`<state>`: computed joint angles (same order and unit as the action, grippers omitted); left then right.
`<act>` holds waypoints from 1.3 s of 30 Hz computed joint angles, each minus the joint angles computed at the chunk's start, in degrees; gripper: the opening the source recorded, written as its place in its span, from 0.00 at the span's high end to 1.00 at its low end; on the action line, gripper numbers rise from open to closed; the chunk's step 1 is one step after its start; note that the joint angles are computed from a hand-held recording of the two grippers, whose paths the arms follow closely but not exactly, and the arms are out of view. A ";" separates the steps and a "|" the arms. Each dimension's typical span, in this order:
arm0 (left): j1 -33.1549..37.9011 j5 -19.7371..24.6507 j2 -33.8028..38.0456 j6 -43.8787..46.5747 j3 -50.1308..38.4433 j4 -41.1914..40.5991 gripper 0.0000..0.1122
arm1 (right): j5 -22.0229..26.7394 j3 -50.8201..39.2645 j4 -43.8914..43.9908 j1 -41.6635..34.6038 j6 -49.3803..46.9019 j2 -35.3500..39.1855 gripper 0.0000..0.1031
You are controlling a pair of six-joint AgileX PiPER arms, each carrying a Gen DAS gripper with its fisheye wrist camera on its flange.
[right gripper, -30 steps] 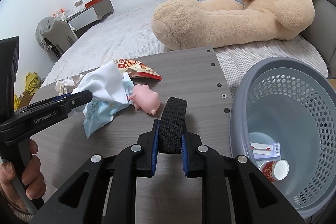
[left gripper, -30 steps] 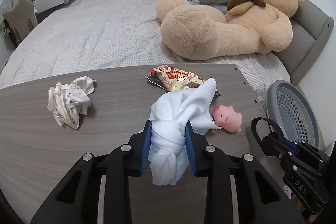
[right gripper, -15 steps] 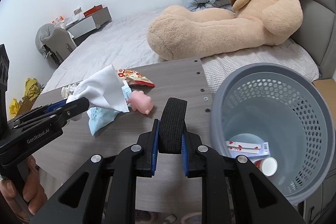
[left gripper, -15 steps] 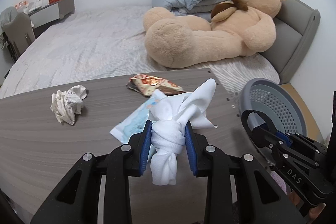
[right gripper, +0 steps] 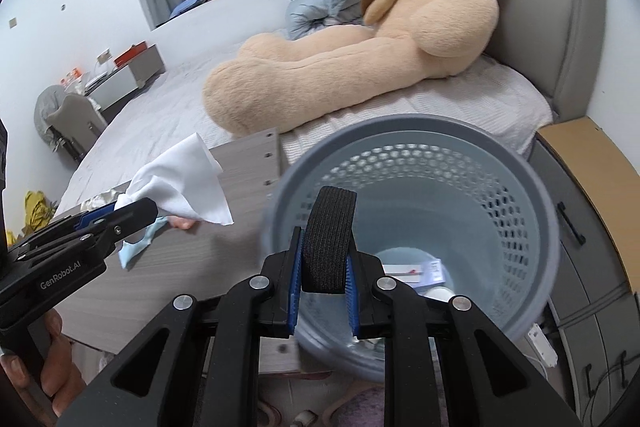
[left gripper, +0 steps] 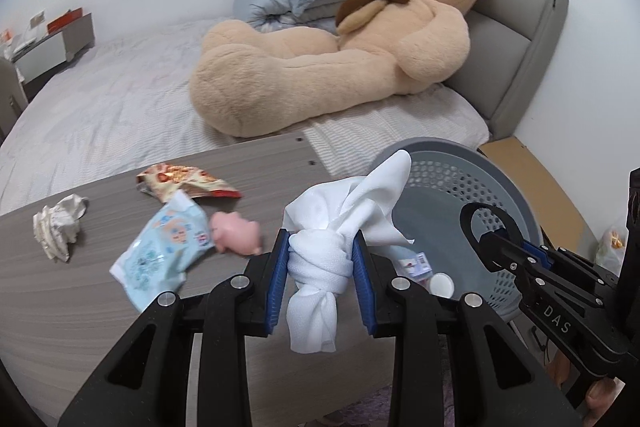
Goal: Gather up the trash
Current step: 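Carry the white tissue and black hair band over the wastebasket, then open both grippers to drop the tissue and hair band into the wastebasket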
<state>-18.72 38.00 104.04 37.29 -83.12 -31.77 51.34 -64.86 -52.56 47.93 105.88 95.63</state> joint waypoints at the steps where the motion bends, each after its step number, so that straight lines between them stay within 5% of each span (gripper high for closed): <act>1: -1.31 -0.13 0.20 -0.94 -0.27 0.86 0.73 | 0.07 1.74 -0.13 -0.36 0.58 -1.37 0.82; 22: -15.77 1.48 8.86 -17.97 -10.18 16.33 0.71 | -9.74 19.54 0.98 -11.22 0.40 -13.96 0.82; 25: -16.12 1.69 9.41 -19.10 -10.81 17.09 0.63 | -10.62 20.46 0.21 -11.76 1.34 -14.37 0.81; 27: -16.29 1.18 9.26 -20.33 -10.54 17.87 0.46 | -10.96 21.30 -0.38 -11.86 2.31 -14.82 0.76; 39: -16.82 -0.64 8.08 -23.35 -8.95 20.35 0.35 | -11.30 23.86 -1.73 -11.70 5.63 -16.74 0.70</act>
